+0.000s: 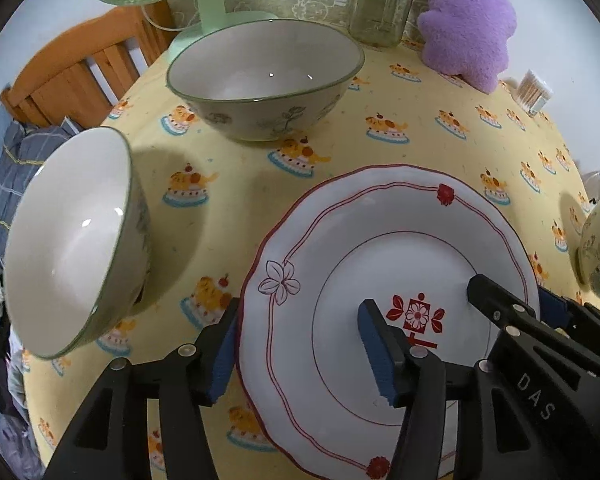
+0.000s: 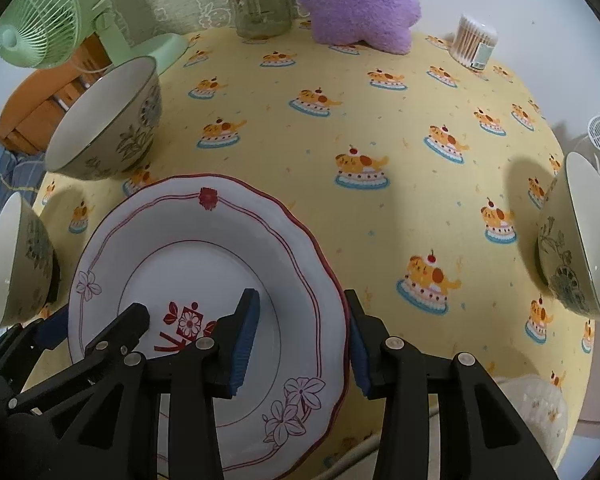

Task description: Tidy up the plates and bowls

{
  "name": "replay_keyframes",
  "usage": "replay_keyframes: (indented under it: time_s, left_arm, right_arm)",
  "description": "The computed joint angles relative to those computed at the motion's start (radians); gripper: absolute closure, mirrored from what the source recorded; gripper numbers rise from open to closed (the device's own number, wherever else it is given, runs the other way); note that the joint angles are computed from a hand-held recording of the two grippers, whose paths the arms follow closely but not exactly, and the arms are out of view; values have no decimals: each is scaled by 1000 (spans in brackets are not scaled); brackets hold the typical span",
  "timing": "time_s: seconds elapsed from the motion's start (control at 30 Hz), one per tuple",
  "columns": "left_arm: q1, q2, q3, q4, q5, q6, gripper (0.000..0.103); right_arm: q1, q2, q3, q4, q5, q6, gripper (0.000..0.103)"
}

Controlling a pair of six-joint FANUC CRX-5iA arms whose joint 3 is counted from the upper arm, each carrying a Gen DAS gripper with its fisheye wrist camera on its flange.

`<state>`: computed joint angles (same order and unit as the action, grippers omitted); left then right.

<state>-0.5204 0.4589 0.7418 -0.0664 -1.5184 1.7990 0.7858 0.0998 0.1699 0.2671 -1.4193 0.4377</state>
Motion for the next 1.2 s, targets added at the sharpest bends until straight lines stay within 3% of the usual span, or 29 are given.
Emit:
replay_keyframes:
  time_s: [0.57,0.93,1.2]
  left_arm:
    - [27,-164,-119,62,12,-89,45]
    - [27,-270,-232,133,32,-225,45]
    - [-27,-288,-250,150,30,-269,45]
  right_arm:
    - [147,-26,86,87,-175,-159,57]
    - [314,-76,74,150,-329,-432,57]
    - [403,-158,-5,167,-400,-604,57]
